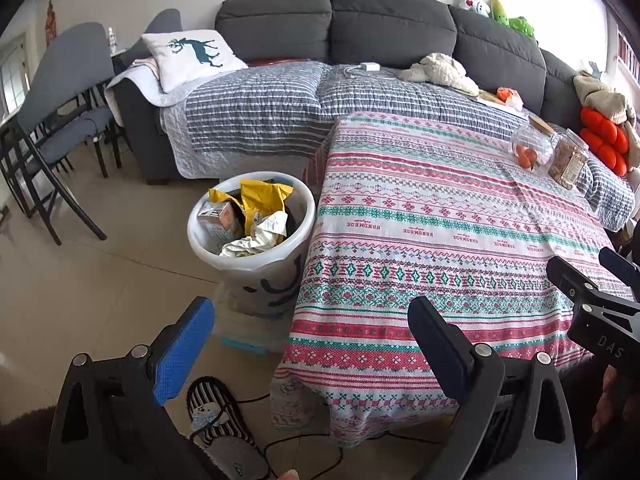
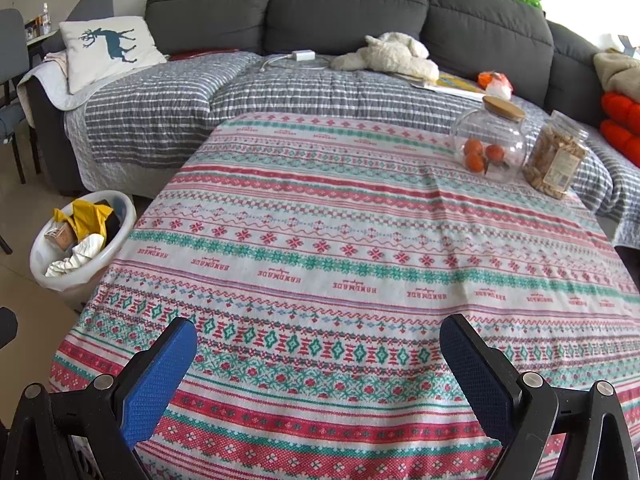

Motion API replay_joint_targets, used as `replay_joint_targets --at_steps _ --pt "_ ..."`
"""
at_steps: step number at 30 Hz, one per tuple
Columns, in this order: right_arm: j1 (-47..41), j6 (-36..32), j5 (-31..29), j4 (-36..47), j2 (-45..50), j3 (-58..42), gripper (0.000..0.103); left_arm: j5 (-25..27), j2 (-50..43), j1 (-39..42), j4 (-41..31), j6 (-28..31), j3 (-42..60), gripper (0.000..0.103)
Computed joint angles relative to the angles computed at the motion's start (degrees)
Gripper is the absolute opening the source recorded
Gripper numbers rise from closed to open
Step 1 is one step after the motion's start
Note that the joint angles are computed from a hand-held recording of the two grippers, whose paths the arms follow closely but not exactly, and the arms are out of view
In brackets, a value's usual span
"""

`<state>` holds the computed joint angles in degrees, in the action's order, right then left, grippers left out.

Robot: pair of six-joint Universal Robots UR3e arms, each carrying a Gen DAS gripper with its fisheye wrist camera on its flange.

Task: Collect trash

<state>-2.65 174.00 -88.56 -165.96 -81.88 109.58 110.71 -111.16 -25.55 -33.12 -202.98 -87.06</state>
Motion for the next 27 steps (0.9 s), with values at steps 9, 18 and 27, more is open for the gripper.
replay_joint_targets --at_steps 9,18,27 --pt "0.1 0.3 0.0 0.1 0.2 -0.2 0.100 -0.5 0.3 0.4 0.3 0.2 -0.4 0.099" --pt "0.1 0.4 0.3 0.8 0.1 -0.2 0.100 -0.7 0.3 0.4 0.5 0.5 -0.6 0.099" --pt "-0.2 0.4 0.7 1.2 0.2 -0.4 0.100 -0.8 0.4 0.5 0.7 0.5 -0.9 0.099"
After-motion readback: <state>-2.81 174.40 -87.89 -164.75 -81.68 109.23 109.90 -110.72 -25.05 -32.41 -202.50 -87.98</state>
